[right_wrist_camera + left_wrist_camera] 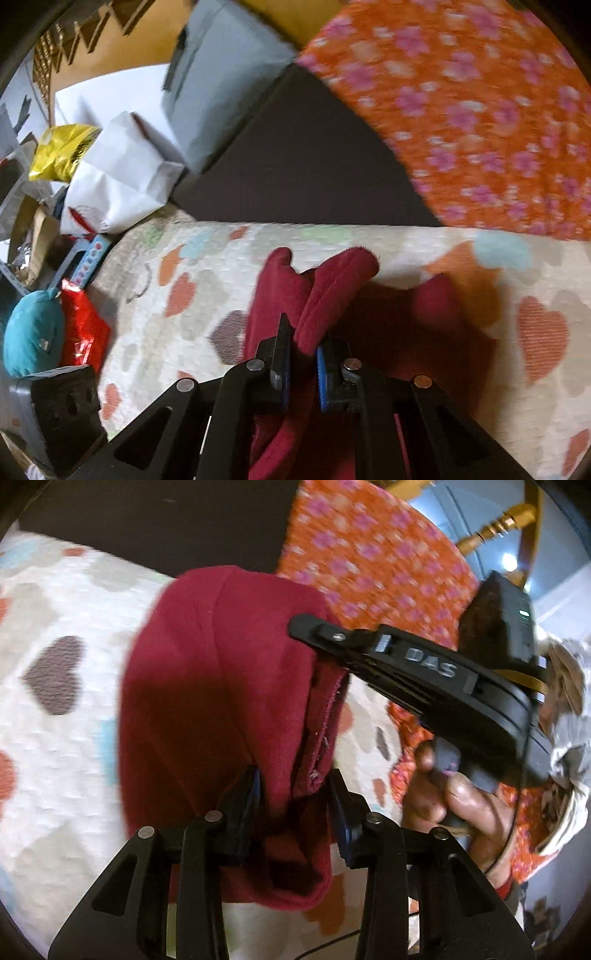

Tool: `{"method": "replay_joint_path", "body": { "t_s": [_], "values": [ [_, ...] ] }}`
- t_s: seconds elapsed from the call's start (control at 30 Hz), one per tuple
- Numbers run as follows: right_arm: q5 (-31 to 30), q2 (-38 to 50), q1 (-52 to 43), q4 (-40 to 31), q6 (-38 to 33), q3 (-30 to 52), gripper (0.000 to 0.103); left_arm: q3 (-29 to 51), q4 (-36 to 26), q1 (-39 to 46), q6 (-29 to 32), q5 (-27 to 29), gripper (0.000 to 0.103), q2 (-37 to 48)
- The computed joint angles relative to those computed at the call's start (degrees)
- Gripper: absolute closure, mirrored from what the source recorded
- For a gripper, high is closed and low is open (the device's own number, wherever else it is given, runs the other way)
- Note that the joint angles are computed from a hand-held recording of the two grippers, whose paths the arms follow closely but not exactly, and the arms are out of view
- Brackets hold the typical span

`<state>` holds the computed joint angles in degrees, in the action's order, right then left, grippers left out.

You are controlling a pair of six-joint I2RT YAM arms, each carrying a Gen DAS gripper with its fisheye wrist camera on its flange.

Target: Fold small clothes

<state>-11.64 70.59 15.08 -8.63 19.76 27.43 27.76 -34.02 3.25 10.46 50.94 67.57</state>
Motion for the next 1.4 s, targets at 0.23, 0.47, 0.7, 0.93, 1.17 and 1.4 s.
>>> {"method": "replay_joint_path", "body": {
  "t_s": [0.23, 0.47, 0.7, 0.93, 1.17, 1.4],
  "values": [
    [4.0, 5.8, -9.9, 3.0, -10.2, -3.0, 0.093, 0.1, -3.3, -6.4, 6.2, 0.0, 0.068, 1.3],
    [0.6, 16.9, -16.1, 13.7, -9.0, -5.3, 0.089, 1.2, 0.6, -3.6, 6.0, -8.0, 0.068, -0.5],
    [-19.5, -13.2, -32.0, -10.7, -12.7, -10.8, 0.063, -3.8, 6.4, -6.6, 4.7, -17.4, 0.068, -4.7],
    [-15.9, -20.9, -17.0, -12.8, -1.5, -15.9, 0.063, -5.5, 6.7, -7.8, 5.0, -20.1, 0.068, -5.9],
    [-7.7, -10.9, -12.0, -0.1, 2.6, -16.2, 0.092, -5.3, 2.7, -7.2, 6.6, -18.8, 0.068, -5.4],
    [-1.0, -5.0, -11.4, 1.0, -2.9, -15.7, 0.092, -7.3, 8.3, -14.1, 2.3, -23.2, 0.067, -3.0]
  ]
}}
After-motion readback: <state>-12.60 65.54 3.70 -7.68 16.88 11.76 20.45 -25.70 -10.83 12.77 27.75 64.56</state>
